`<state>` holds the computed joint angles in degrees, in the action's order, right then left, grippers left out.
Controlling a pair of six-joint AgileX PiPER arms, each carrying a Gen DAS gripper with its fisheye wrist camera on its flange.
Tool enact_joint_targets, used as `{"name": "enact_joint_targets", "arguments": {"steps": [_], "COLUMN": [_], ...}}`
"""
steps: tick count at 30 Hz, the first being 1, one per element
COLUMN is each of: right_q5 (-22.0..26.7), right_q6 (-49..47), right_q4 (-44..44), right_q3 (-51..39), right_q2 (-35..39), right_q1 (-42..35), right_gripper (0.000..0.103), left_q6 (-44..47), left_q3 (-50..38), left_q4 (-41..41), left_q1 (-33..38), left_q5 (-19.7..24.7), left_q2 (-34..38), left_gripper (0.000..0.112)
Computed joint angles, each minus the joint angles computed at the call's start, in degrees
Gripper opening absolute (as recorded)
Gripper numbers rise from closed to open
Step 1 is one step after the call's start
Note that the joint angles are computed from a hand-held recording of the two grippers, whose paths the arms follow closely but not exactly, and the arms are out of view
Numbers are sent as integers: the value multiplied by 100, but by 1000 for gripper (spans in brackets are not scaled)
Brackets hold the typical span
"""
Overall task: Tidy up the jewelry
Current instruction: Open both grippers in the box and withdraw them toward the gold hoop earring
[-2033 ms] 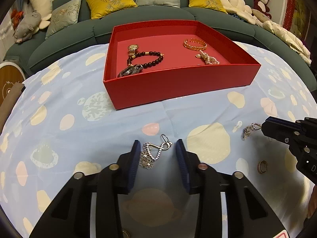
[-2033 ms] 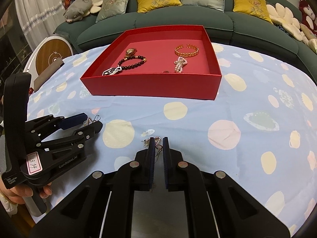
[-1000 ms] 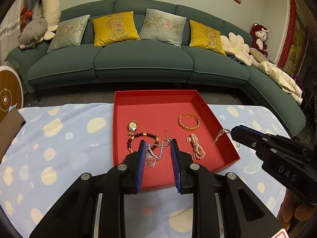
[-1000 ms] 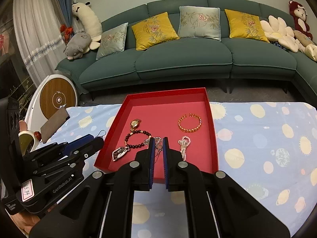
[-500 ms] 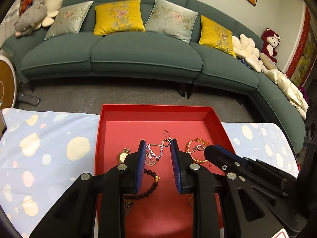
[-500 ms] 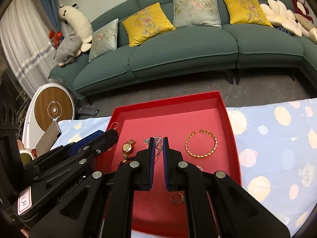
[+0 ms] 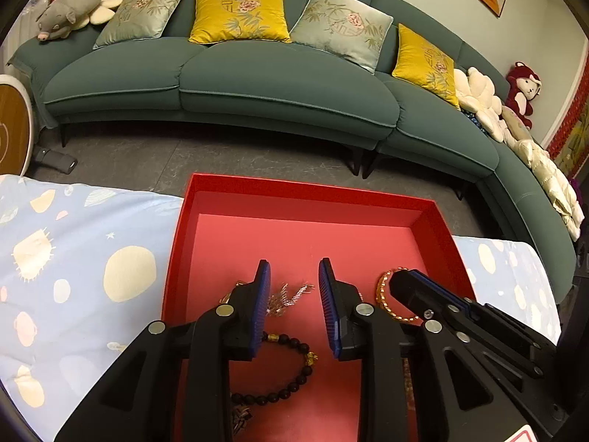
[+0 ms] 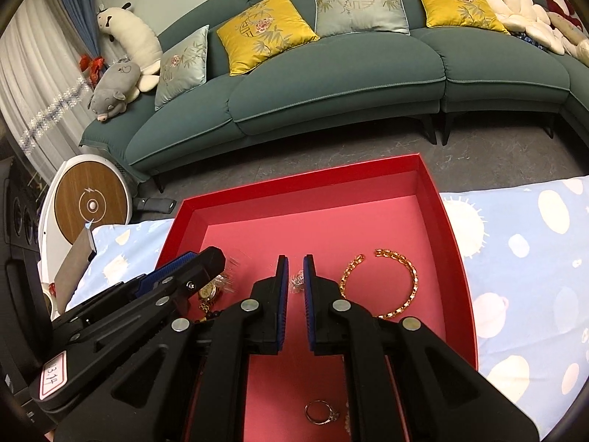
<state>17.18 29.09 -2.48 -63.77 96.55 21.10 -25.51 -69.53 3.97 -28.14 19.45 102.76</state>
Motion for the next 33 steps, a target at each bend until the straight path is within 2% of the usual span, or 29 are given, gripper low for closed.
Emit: {"name": "enact_joint_targets", "arguments": {"steps": [2,5,8,13,16,19,21,24,26,28,30,31,33], "right_q5": [-9,55,356,1257,1956,2485,2804,3354,3714,3970,4396,4552,4821], "right_q6": [251,515,712,1244,1605,2009,2403,3274,4195,4793,5532,5716,6252], "right_q4": [-269,-519,-836,-1630,-2183,-2525,-2746,-3259,-3696,-3791,-3958,-3943,-4008], "right_q3": [18,5,-4,108,178,394,665,1168,1616,1941,2227,2289,2469], "right_q2": [-56,-228,-592,-1519,-2114,-2693,-3109,-3650,-4004,-4159,-4201,-4135,-4046], "right_q1": [39,80,215,703,1205,1743,2193,3076,3780,4336,5101,5375,6059], "right_gripper": [9,9,9,9,9,10,10,10,13,18,18,18,20], "left_q6": [-51,-90,-325,-344,-1130,-1928,-2272,-2833,-3580,-4009,-4516,-4957,-5151], "left_q3": [-3,9,146,511,800,1020,1321,1873,2364,2797,3254,3510,3867], "left_q4": [39,182,647,715,1436,2328,2650,3077,3516,3580,3623,3711,3493], "left_q1": [13,-21,-159,-201,-454,-984,-1321,-1863,-2407,-2903,-3394,-3787,-4101], "left_q5": [32,127,283,718,1096,1717,1994,2410,2773,3162,3461,3747,3813], "left_q2": [-8,-165,-557,-1547,-2196,-2703,-3119,-3740,-4177,-4494,-4886,-5056,-5290], "left_gripper": [31,32,32,32,32,33,39,42,46,46,49,51,53]}}
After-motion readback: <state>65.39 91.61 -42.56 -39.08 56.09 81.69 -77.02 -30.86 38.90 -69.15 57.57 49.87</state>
